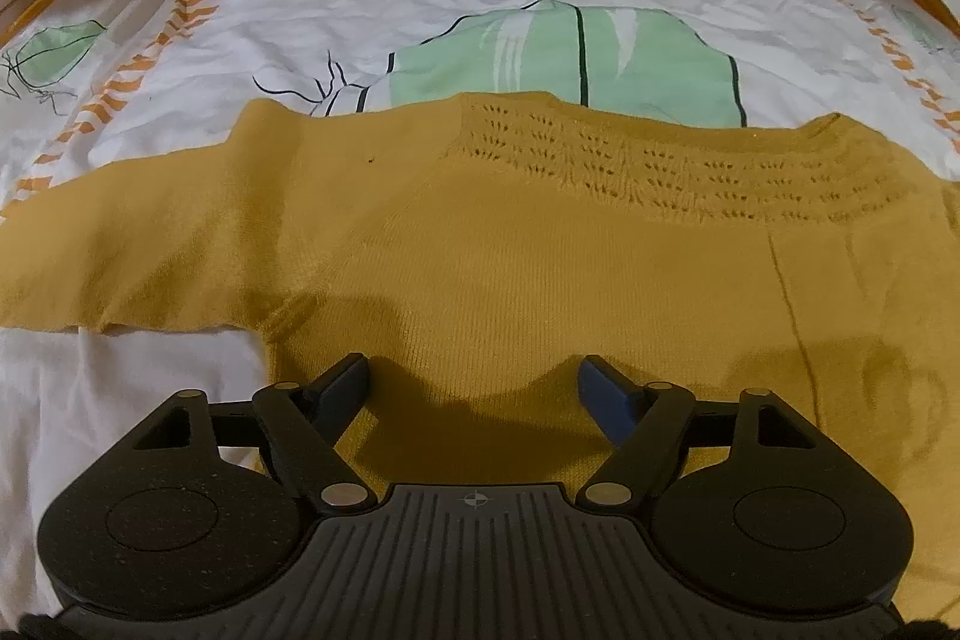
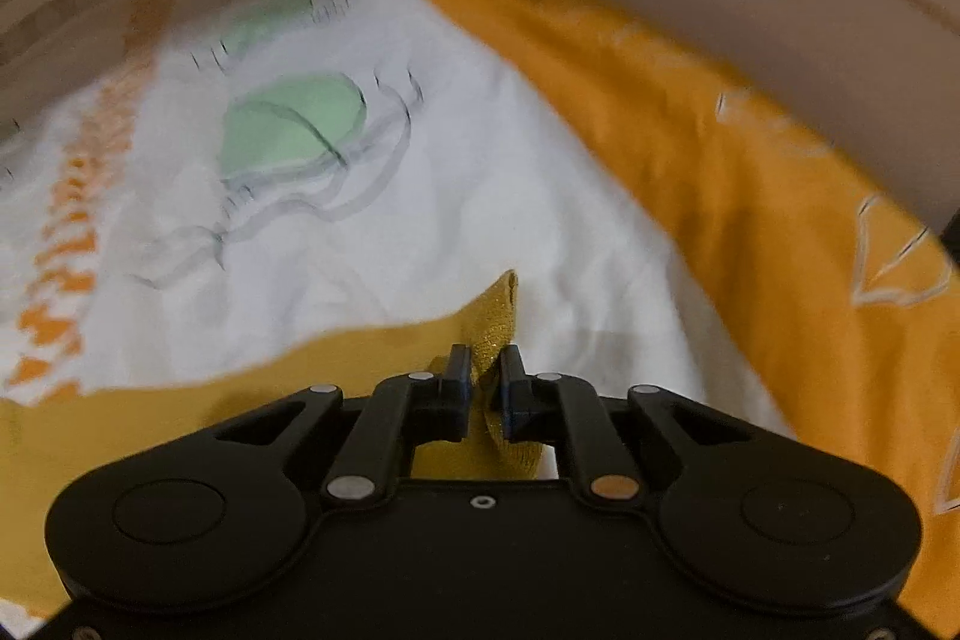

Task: Fold small clothes
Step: 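Lift the gripped sleeve with the right gripper and carry it across the body, then lower the sleeve onto the sweater body and open the right gripper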

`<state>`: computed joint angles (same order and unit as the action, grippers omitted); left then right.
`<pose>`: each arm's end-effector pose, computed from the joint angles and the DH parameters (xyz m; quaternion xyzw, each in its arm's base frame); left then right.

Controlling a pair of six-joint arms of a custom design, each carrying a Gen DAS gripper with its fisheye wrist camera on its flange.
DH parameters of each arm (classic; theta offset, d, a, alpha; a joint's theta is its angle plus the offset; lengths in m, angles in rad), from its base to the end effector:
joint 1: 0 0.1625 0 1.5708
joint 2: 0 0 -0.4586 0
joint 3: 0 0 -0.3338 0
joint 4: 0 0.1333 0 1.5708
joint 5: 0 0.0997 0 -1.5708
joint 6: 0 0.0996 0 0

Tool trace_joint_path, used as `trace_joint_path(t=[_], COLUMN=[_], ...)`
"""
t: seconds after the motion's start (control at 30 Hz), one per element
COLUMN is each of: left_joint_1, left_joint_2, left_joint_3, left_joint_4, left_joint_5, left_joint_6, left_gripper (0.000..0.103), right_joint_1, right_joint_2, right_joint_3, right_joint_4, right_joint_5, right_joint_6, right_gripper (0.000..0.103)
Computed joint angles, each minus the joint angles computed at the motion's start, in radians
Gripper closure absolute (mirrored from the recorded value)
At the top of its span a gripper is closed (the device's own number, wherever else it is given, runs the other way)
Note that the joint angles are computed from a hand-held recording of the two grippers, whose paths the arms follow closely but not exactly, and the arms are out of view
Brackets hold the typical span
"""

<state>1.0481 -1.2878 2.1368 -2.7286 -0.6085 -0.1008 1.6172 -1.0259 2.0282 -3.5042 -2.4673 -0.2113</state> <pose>-0.0438 -0.5067 0.3284 0.1138 0.8714 -0.2700 0.3934 0.0799 -0.5237 0.3163 -0.0895 -0.8236 0.3713 0.4193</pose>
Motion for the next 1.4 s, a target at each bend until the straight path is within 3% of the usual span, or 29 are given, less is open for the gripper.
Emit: trace_joint_path(t=[0.2, 0.33, 0.47, 0.6, 0.8, 1.4], left_joint_1=[-0.017, -0.030, -0.036, -0.037, -0.038, -0.018], left_joint_2=[-0.028, -0.041, -0.056, -0.079, -0.118, -0.200], left_joint_3=[-0.003, -0.007, -0.020, -0.045, -0.081, -0.129], left_joint_4=[0.009, 0.005, 0.020, 0.080, 0.163, 0.184], left_joint_5=[-0.033, -0.033, -0.017, -0.005, -0.005, -0.009], left_joint_6=[0.001, 0.017, 0.016, -0.022, -0.057, -0.005], left_gripper=[0.028, 0.028, 0.028, 0.028, 0.028, 0.028], right_joint_1=[0.089, 0.141, 0.188, 0.249, 0.329, 0.480], right_joint_2=[-0.031, -0.020, 0.001, 0.026, 0.093, 0.440], right_joint_3=[-0.051, -0.100, -0.135, -0.168, -0.226, -0.471], right_joint_4=[-0.003, 0.070, 0.123, 0.176, 0.251, 0.341], right_joint_5=[-0.126, -0.197, -0.188, -0.128, 0.027, 0.406], right_joint_6=[-0.027, -0.007, 0.027, 0.087, 0.171, 0.261], right_gripper=[0.087, 0.087, 0.087, 0.087, 0.087, 0.087])
